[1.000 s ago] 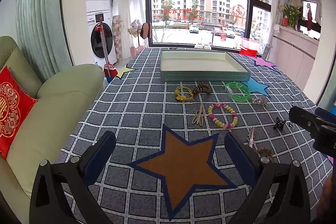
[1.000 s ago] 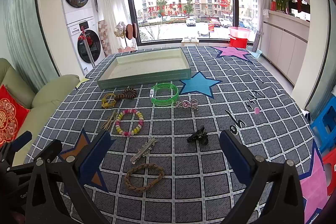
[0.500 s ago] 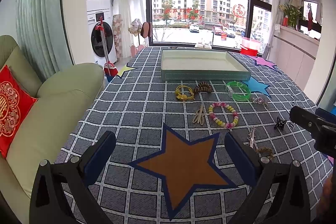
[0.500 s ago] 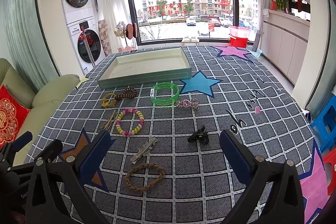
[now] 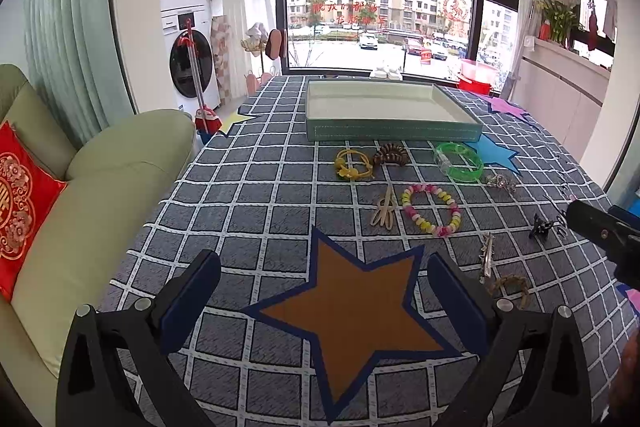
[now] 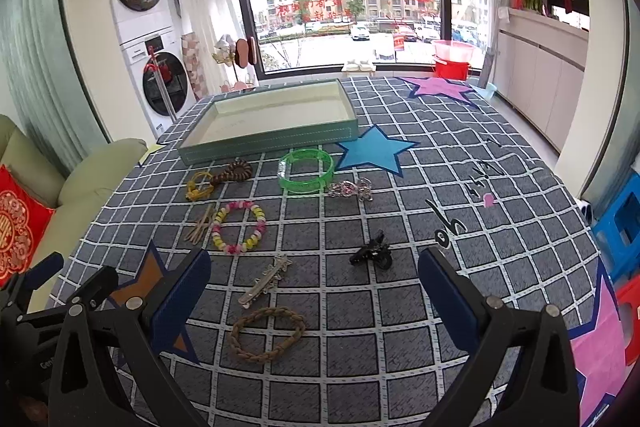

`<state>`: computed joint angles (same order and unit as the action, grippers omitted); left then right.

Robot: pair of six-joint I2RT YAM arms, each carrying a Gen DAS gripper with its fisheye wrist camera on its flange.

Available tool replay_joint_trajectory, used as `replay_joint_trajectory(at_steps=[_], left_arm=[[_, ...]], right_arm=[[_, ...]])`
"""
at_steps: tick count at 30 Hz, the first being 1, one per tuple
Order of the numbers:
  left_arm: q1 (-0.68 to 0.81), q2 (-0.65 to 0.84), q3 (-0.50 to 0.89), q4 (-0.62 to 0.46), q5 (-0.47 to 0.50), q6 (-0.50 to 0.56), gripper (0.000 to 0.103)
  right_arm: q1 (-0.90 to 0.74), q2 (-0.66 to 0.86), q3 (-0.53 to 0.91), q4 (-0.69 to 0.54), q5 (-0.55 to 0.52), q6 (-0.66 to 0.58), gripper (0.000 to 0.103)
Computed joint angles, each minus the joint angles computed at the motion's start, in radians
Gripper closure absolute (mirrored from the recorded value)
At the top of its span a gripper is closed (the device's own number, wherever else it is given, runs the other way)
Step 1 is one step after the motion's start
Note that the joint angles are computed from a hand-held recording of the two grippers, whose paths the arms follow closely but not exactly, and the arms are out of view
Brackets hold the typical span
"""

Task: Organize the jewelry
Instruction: 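Grasp the black claw clip with the right gripper while the left grasps the tan hairpin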

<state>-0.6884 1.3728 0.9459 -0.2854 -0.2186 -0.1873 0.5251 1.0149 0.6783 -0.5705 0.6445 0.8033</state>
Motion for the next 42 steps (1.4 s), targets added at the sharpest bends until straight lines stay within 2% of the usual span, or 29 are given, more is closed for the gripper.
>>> replay_joint_trajectory(at_steps=[4,11,19,22,29,32,35,37,41,42], left_arm=[[0.023,0.048,0.045,-0.027,0.043,0.014,0.0],[0.06,0.206,0.181,-0.125,0.106,0.045,0.0],[0.092,0.396,0.381,-0.236,0.158,0.088,0.0],[0.096,0.464,0.463,-0.273,0.174,0.107,0.0],[0.08,0.602,0.619,-0.357,0.224,0.149,0.0],[0.07,0.628,0.644,-0.357,0.221,0.151,0.0],[0.06,0.644,0.668,-0.351,0.225,0.173,0.0],[0.054,0.651,0.683,-0.35,0.235,0.189,0.01],[0.042,0.657,0.699,-0.346,0.26,0.22,0.03],[0.04,0.655,0.697,-0.343,0.265,0.226,0.04]], right_arm=[[-0.049,-0.014,-0.008,-0.007,-0.029,-0.019,0.0],[-0.199,-0.001,-0.016,-0.01,-0.148,-0.075,0.0],[-0.392,0.123,-0.022,0.055,-0.335,-0.157,0.0],[-0.438,0.176,-0.017,0.071,-0.369,-0.18,0.0],[-0.495,0.267,0.0,0.098,-0.412,-0.21,0.001],[-0.486,0.296,0.019,0.096,-0.384,-0.225,0.004],[-0.481,0.323,0.039,0.097,-0.363,-0.238,0.01],[-0.47,0.343,0.055,0.09,-0.335,-0.244,0.016],[-0.458,0.34,0.065,0.084,-0.332,-0.247,0.035],[-0.455,0.338,0.067,0.079,-0.331,-0.246,0.042]])
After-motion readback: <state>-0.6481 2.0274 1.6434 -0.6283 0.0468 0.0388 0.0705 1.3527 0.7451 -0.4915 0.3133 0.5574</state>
